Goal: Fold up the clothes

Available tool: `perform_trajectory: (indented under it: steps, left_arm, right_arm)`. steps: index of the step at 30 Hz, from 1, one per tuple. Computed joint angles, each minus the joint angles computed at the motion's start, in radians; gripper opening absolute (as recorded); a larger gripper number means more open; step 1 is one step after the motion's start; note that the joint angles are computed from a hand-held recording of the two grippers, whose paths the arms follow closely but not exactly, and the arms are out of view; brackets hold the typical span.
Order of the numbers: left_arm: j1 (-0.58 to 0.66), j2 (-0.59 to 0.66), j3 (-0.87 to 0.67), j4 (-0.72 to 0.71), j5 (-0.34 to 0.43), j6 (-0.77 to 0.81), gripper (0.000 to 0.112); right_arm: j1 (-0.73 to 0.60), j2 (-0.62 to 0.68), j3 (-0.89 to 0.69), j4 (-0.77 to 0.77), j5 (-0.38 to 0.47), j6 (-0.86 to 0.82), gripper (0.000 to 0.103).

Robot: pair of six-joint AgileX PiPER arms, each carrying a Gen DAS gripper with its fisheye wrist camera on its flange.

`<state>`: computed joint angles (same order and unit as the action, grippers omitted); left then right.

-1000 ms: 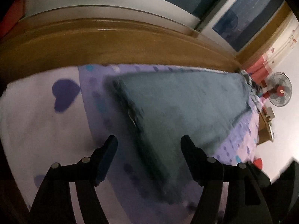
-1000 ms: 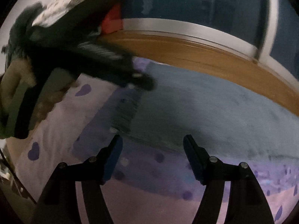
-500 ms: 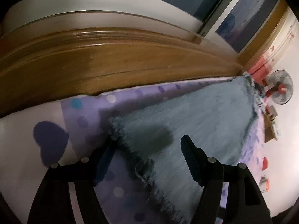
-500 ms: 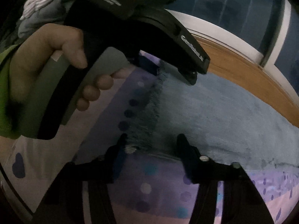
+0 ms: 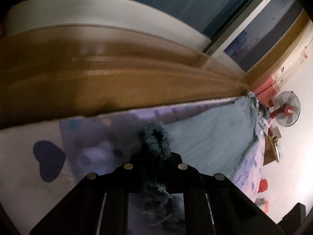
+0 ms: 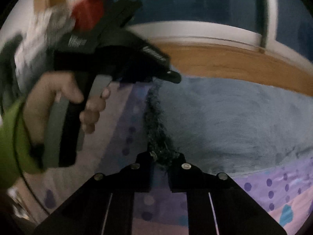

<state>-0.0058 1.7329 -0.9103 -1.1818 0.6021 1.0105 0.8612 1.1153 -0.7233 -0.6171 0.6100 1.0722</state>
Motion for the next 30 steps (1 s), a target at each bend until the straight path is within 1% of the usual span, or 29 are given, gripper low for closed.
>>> perform_trajectory:
  steps: [3, 7, 10, 12, 14, 16, 17, 19, 20, 22, 23, 24, 25, 27, 28, 30]
  left_arm:
    - [-0.049, -0.042, -0.042, 0.105, -0.011, -0.154, 0.012]
    - [-0.148, -0.068, -0.119, 0.262, -0.03, -0.325, 0.012]
    - [-0.253, -0.025, -0.218, 0.402, -0.047, -0.483, 0.012]
    - [-0.309, 0.014, -0.274, 0.464, -0.055, -0.553, 0.012]
    - [-0.376, 0.078, -0.35, 0.573, -0.068, -0.652, 0.012]
    - [-0.413, 0.123, -0.392, 0.621, -0.066, -0.683, 0.013]
    - [-0.435, 0.166, -0.429, 0.633, -0.067, -0.687, 0.014]
    - [-0.453, 0.214, -0.466, 0.644, -0.064, -0.681, 0.018]
    - [-0.458, 0.239, -0.485, 0.644, -0.062, -0.672, 0.019]
    - [-0.469, 0.29, -0.526, 0.645, -0.056, -0.656, 0.025]
    - [-0.468, 0.319, -0.555, 0.654, -0.027, -0.648, 0.026]
    - [-0.468, 0.347, -0.585, 0.663, 0.002, -0.641, 0.026]
    - [-0.465, 0.36, -0.594, 0.652, 0.013, -0.615, 0.026]
    - [-0.458, 0.347, -0.57, 0.611, -0.003, -0.546, 0.026]
    - [-0.453, 0.336, -0.563, 0.604, 0.003, -0.533, 0.026]
    - [-0.439, 0.298, -0.533, 0.579, 0.002, -0.513, 0.026]
  right_arm:
    - [-0.128, -0.077, 0.04, 0.114, -0.103, -0.106, 0.01]
    - [-0.208, -0.216, 0.094, 0.2, -0.124, -0.124, 0.01]
    - [-0.362, -0.263, 0.133, 0.382, -0.173, -0.296, 0.01]
    - [-0.437, -0.289, 0.159, 0.471, -0.179, -0.377, 0.01]
    - [-0.517, -0.295, 0.179, 0.571, -0.178, -0.466, 0.01]
    - [-0.583, -0.277, 0.192, 0.636, -0.177, -0.525, 0.01]
    - [-0.607, -0.255, 0.196, 0.661, -0.18, -0.549, 0.01]
    - [-0.647, -0.208, 0.202, 0.696, -0.187, -0.581, 0.01]
    - [-0.653, -0.184, 0.203, 0.704, -0.192, -0.583, 0.01]
    - [-0.664, -0.141, 0.211, 0.722, -0.211, -0.591, 0.01]
    - [-0.66, -0.124, 0.213, 0.708, -0.221, -0.567, 0.01]
    - [-0.637, -0.122, 0.214, 0.656, -0.228, -0.504, 0.009]
    - [-0.611, -0.119, 0.215, 0.594, -0.234, -0.426, 0.01]
    - [-0.569, -0.106, 0.203, 0.503, -0.23, -0.32, 0.01]
    - [-0.566, -0.106, 0.199, 0.509, -0.227, -0.322, 0.011]
    - [-0.597, -0.139, 0.206, 0.58, -0.218, -0.382, 0.013]
